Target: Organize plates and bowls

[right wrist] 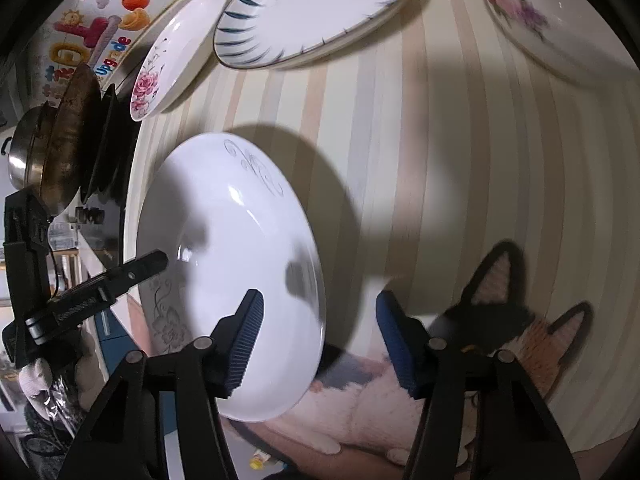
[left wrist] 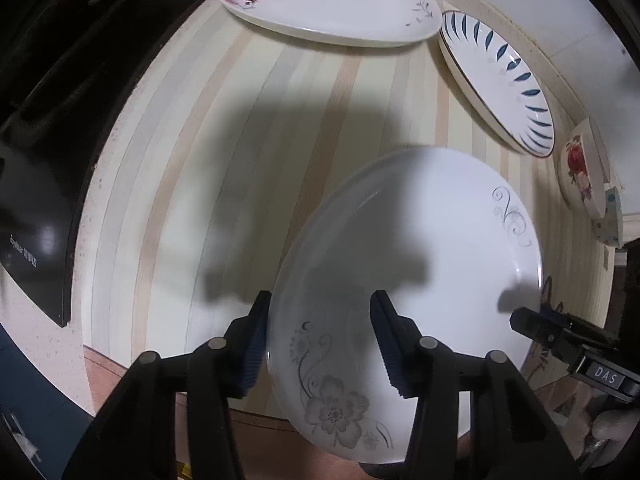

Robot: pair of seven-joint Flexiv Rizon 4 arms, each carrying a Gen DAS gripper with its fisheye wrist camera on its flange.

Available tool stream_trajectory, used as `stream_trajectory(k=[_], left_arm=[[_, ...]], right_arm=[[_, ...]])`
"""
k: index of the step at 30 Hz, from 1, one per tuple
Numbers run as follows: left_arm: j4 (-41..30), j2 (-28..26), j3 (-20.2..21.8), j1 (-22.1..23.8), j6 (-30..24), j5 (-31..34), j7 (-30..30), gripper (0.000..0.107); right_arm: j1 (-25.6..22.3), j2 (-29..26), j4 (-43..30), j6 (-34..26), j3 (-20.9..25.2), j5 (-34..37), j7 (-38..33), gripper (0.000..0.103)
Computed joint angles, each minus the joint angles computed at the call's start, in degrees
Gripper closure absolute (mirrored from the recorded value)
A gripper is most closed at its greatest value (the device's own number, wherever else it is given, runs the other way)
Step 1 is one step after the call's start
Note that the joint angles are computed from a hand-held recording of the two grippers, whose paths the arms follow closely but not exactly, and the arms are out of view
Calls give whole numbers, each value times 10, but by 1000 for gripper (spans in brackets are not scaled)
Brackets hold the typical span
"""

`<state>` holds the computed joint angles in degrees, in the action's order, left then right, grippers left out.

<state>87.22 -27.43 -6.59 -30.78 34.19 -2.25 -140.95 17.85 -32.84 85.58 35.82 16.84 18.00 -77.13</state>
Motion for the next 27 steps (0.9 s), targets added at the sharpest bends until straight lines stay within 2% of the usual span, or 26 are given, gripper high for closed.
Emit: stream_trajectory(k=[1,2,3,7,14,22,27], left_arm=[[-4,0,1,-2,-4,5,0,60],[-7,-3,1,-3,-4,7,1,60],[-9,-3,1,-4,-9,8,1,60],[-16,-1,2,-10,-21,15,-5,62],[-54,-12,5,-28,-29,40,-21,62],[-157,-53,6,-55,-75,60,-26,62],[-198,-71,3,-66,-90,59,-5,62]], right_arm=[[-2,-4,-5,-5,4,4,-9,60],[-4,-6,-8,-13,7,7,-15,73],[-1,-12,-13,-19,7,6,-16,81],[15,-6,2,7,0,-11,-15,82],[1,11,22,10,3,-9,-28,82],[-22,56,50,2,-3,2,-56,82],[-42,92,74,6,-14,14,-73,82]])
